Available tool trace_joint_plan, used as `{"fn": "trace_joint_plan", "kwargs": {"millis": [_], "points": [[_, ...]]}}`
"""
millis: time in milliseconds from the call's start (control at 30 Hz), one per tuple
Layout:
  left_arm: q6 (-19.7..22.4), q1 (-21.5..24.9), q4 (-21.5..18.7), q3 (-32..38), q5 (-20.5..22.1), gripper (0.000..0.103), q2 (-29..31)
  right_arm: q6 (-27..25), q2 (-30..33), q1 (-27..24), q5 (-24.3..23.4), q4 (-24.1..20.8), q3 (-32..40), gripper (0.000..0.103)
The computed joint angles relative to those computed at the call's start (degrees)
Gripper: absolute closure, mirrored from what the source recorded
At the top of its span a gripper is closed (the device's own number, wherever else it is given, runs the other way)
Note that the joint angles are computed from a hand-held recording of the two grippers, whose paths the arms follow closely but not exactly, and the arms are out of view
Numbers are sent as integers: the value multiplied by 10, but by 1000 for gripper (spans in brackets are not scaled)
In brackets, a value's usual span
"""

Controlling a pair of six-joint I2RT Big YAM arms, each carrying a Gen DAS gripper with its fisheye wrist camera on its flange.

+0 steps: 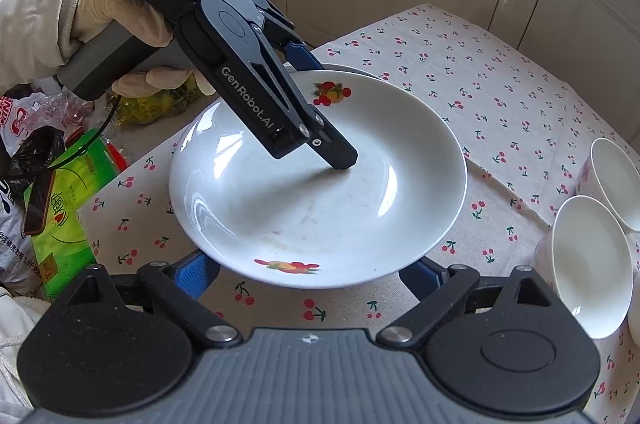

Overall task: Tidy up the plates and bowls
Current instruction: 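Lower the flower plate onto the stacked plates and open the left tool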

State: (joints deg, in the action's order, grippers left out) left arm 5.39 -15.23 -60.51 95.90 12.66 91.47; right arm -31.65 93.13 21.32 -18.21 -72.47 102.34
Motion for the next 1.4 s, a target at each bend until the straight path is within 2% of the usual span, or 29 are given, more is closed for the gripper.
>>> {"fn": "trace_joint_plan", "kwargs": {"millis": [100, 400, 600, 1067, 1333, 1400], "points": [[14, -2, -5, 5, -12, 19, 5, 3, 0, 1, -1, -1, 1, 5], [28, -2, 3, 2, -15, 19, 3, 11, -2, 3, 6, -4, 2, 5], [29, -3, 18, -6, -26, 18, -5, 17, -7, 10, 24, 3, -3, 5], [33, 0, 33, -14, -34, 17, -14, 20, 0, 13, 28, 5, 0, 4], [34, -1, 43, -17, -62, 13, -17, 30, -1, 13, 44, 22, -4, 1], [22, 5, 45, -17, -45, 13, -18, 41, -1, 9, 43, 25, -7, 1]]}}
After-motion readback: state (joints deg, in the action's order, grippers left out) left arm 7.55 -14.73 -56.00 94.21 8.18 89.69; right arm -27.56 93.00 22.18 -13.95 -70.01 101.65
